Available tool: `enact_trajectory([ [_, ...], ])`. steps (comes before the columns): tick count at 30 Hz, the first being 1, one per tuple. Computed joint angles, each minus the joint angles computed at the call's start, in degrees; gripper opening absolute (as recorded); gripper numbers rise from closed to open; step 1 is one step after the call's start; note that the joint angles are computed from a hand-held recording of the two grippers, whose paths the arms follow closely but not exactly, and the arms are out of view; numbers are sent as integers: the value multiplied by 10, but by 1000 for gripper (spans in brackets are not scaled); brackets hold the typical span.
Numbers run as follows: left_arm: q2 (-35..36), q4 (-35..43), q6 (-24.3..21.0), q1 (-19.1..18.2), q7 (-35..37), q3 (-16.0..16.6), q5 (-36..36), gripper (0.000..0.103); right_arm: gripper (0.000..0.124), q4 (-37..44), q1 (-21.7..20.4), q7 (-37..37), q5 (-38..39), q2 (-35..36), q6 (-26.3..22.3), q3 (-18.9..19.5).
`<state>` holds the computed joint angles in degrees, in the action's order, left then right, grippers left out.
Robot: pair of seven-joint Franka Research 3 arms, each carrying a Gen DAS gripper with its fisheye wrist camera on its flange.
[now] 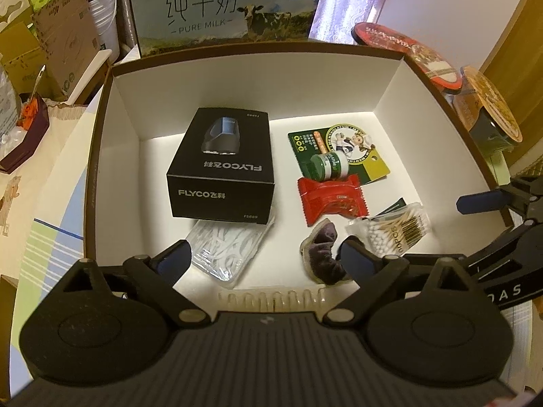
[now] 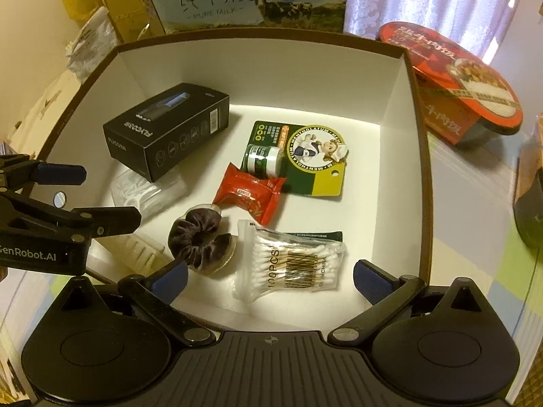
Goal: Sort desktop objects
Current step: 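Lower the hair clip with the left gripper while the right lowers the swab bag, then open both grippers to release the clip and swab bag in the box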
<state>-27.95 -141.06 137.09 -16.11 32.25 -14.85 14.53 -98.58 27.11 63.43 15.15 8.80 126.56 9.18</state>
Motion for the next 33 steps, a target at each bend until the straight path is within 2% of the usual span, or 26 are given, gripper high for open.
enact_trajectory([
  [16,-62,-10,-19,-12,-21,-16,13,95,101,-115,-11,-25,113,-116,74,-2],
  [33,-138,-7,-78,-50,-45,-58,38,100,101,-267,7,-98,225,-271,128,-28],
])
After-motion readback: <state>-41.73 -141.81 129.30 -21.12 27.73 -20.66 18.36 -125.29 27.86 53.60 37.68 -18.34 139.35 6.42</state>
